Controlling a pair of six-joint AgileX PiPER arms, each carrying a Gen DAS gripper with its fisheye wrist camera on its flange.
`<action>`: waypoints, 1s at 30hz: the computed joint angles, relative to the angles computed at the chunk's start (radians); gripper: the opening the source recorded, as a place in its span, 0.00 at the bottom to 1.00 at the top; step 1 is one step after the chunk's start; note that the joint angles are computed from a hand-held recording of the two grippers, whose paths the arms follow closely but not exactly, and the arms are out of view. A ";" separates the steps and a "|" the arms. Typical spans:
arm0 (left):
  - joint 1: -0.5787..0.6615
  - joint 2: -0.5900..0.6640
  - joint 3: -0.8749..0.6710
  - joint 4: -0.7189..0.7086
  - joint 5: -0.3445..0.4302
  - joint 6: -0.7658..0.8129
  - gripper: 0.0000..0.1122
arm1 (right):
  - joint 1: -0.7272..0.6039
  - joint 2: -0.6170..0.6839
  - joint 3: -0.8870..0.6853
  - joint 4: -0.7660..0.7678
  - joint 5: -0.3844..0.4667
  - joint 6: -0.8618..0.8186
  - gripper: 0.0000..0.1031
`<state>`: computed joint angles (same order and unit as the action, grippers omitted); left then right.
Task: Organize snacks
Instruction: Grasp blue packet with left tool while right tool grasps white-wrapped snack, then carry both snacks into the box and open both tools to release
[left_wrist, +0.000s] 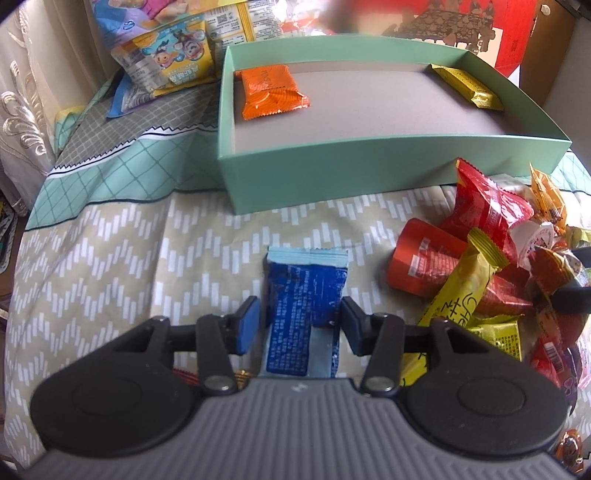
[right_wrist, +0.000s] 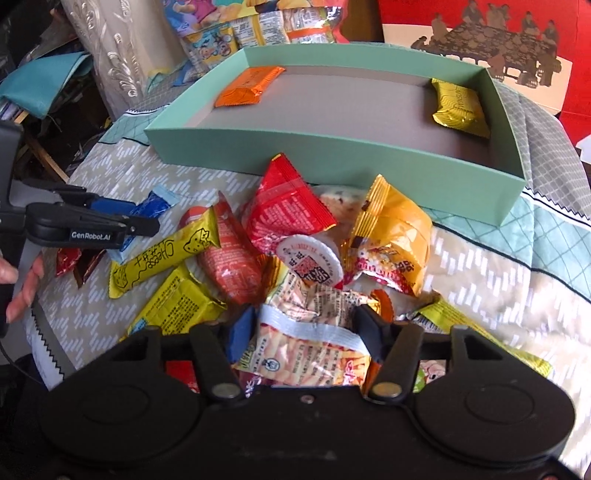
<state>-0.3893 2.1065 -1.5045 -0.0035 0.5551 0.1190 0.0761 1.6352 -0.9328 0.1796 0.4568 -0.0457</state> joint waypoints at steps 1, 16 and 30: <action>-0.001 0.001 0.004 0.026 -0.010 -0.022 0.52 | -0.004 -0.005 0.000 0.010 0.009 -0.008 0.61; 0.037 -0.077 0.094 -0.174 -0.034 0.143 0.33 | 0.040 -0.004 0.047 -0.160 -0.028 0.303 0.56; 0.054 -0.166 0.006 -0.330 0.054 0.267 0.33 | -0.104 -0.181 0.008 -0.013 0.080 0.120 0.50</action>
